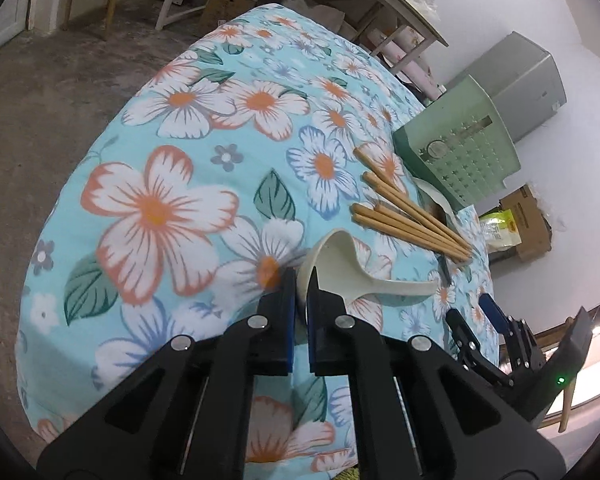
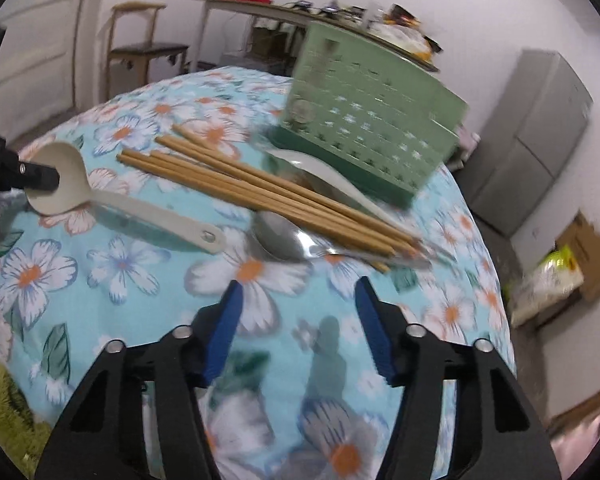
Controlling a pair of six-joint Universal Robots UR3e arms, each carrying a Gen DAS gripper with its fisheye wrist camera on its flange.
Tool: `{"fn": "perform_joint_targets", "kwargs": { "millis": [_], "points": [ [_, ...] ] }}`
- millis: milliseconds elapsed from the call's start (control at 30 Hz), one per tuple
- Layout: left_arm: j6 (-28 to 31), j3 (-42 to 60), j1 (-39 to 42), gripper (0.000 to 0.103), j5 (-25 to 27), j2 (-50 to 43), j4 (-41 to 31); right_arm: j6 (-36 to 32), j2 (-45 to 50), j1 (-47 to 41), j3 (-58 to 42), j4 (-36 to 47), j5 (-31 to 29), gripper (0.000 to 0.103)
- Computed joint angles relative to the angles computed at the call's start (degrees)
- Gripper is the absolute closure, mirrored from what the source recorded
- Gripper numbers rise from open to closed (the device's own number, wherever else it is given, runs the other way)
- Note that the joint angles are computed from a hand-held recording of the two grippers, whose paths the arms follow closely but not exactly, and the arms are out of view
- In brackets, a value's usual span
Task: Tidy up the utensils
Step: 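Lift the cream ladle with the left gripper while the right gripper grasps a metal spoon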
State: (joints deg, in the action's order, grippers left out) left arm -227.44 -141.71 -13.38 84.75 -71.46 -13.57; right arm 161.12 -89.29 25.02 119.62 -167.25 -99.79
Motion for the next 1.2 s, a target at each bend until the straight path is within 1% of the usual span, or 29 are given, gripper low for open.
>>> {"fn": "perform_joint_targets", "kwargs": {
  "millis": [33,100,167,200,367,467,500,533,667,733,800,867,933,1000,1133,1200],
  "points": [
    [0.66,-0.76,0.98,0.099,-0.75,1.21,-0.45,-0.91,1.81,1.06,-1.31,-0.20,-1.20,0.055],
    [0.85,-0.45,1.10,0.099,-0.82,0.57,-0.14,-2.45,4.40,2.77,-2.81,-1.22,-3.17,0.059],
    [1.48,-1.20,1.95,0.099,-1.47,1.46,-0.21,-3.66,6.41,4.21,-3.93,-2.64,-5.15,0.060],
    [1.79,-1.68,2.53,0.099,-1.98,1.96,-0.21,-4.40,7.90,5.05,-4.84,-3.50,-6.49,0.063],
    [1.67,-2.59,3.67,0.099,-3.27,2.46,0.40,-4.63,12.12,6.94,-8.30,-4.08,-10.05,0.073],
    [1.57,-2.96,4.08,0.099,-3.71,2.38,1.02,-4.33,13.63,7.22,-9.91,-3.68,-10.74,0.080],
    [1.32,-2.94,3.98,0.099,-3.62,2.24,1.21,-4.10,13.96,7.21,-10.39,-3.24,-10.66,0.086],
    [1.37,-3.05,4.16,0.099,-3.76,2.44,1.13,-3.95,14.26,7.17,-10.83,-2.80,-10.47,0.090],
    [1.38,-3.12,3.83,0.099,-2.91,3.21,0.95,-4.56,14.28,7.77,-10.58,-3.83,-10.97,0.092],
    [1.43,-3.01,4.01,0.100,-3.04,4.30,-0.03,-4.61,12.50,7.28,-9.47,-3.64,-10.12,0.094],
    [1.56,-2.49,4.38,0.100,-3.14,7.03,-2.86,-4.27,10.44,6.84,-8.29,-3.63,-9.56,0.095],
    [2.04,-0.90,3.67,0.100,-1.77,9.24,-5.56,-3.66,7.15,6.10,-6.42,-3.55,-8.49,0.096],
    [2.53,2.11,1.45,0.100,1.35,10.94,-8.01,-2.88,3.82,4.87,-5.14,-2.47,-6.42,0.097],
    [2.80,5.54,-1.42,0.100,5.14,11.54,-10.07,-1.73,0.06,3.13,-4.16,-0.44,-3.50,0.098],
    [4.18,14.52,-6.58,0.100,12.07,10.01,-13.07,0.51,-7.50,-2.17,-3.20,5.05,4.84,0.099],
    [5.93,19.25,-8.12,0.100,14.26,8.23,-13.63,1.34,-11.74,-6.30,-3.04,8.44,10.87,0.099]
  ]
}}
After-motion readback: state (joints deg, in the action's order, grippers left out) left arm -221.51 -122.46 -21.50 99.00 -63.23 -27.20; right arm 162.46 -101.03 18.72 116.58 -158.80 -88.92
